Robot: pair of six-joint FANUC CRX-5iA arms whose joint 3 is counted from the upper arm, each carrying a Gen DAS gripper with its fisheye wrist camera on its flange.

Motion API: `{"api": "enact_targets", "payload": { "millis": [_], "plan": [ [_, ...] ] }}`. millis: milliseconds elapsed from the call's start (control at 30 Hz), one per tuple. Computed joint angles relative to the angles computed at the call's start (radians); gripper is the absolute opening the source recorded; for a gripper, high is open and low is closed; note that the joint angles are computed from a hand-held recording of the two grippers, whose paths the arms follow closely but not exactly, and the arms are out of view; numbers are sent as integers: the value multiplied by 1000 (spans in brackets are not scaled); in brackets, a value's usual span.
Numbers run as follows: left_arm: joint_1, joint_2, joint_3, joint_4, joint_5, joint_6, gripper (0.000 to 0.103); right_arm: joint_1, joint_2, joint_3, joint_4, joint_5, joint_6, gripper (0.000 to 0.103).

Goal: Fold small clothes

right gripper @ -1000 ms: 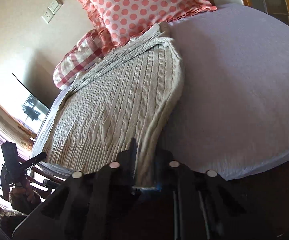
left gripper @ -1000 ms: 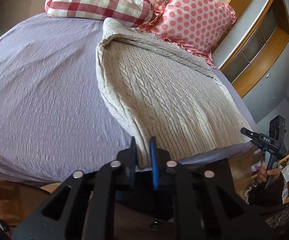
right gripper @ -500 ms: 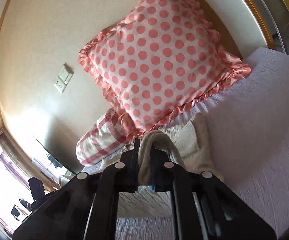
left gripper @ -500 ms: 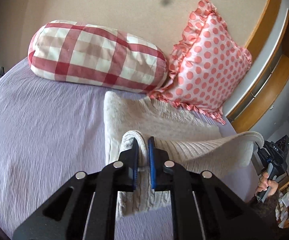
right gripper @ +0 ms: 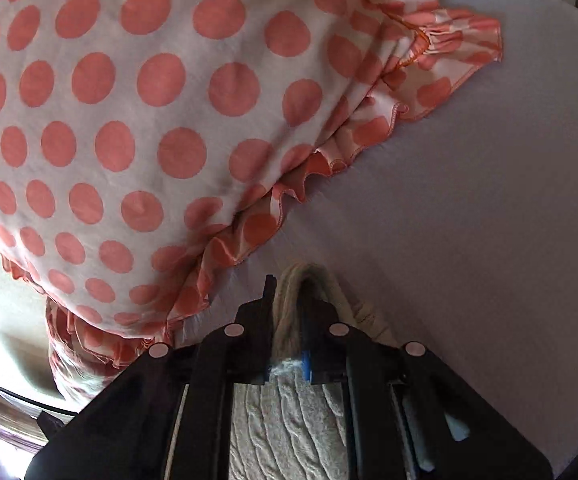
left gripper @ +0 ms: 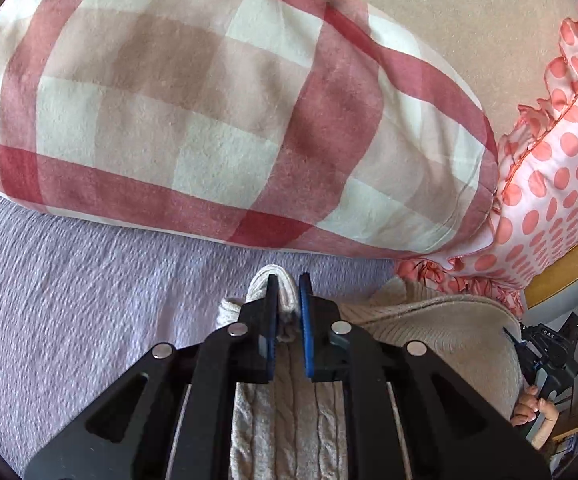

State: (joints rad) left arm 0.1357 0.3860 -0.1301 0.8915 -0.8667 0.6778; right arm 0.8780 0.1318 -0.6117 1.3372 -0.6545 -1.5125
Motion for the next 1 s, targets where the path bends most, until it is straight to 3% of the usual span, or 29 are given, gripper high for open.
{"api": "enact_targets", "payload": {
  "millis": [67, 133, 167, 200, 233, 300, 467, 567, 767, 800, 867, 900, 1000],
  "plan": [
    [13, -27, -38, 67, 6, -59, 17, -14, -26, -26, 77, 1, -47, 17],
    [26, -73, -89, 128, 38, -135, 42, -31, -50, -50, 164, 6, -99, 32],
    [42, -87, -108, 154, 21, -171, 44, -33, -58, -55, 190, 5, -117, 38],
    [62, -98, -123, 167, -8, -197, 47, -15, -59, -49, 169, -27, -99, 55],
    [85, -106, -135, 170, -46, -216, 49, 30, -53, -30, 111, -111, -49, 82],
    [131, -117, -158, 156, -119, -246, 56, 98, -40, -19, 113, -276, -28, 95],
    [197, -118, -202, 82, -267, -283, 59, 139, -23, 19, 121, -188, 132, 95],
    [184, -99, -194, 33, -295, -251, 59, 159, 27, 66, 153, -145, 178, 95],
    [159, -47, -184, 83, -325, -198, 59, 194, 74, 87, 223, -228, 127, 95],
    [158, -30, -181, 111, -340, -185, 57, 192, 73, 84, 227, -223, 113, 95],
    [157, 0, -172, 140, -352, -144, 38, 180, 57, 64, 255, -211, 76, 95],
    [157, 20, -165, 150, -366, -117, 24, 182, 47, 56, 257, -220, 74, 95],
    [161, 23, -168, 173, -385, -83, 21, 201, 29, 35, 258, -270, 59, 95]
  ]
}}
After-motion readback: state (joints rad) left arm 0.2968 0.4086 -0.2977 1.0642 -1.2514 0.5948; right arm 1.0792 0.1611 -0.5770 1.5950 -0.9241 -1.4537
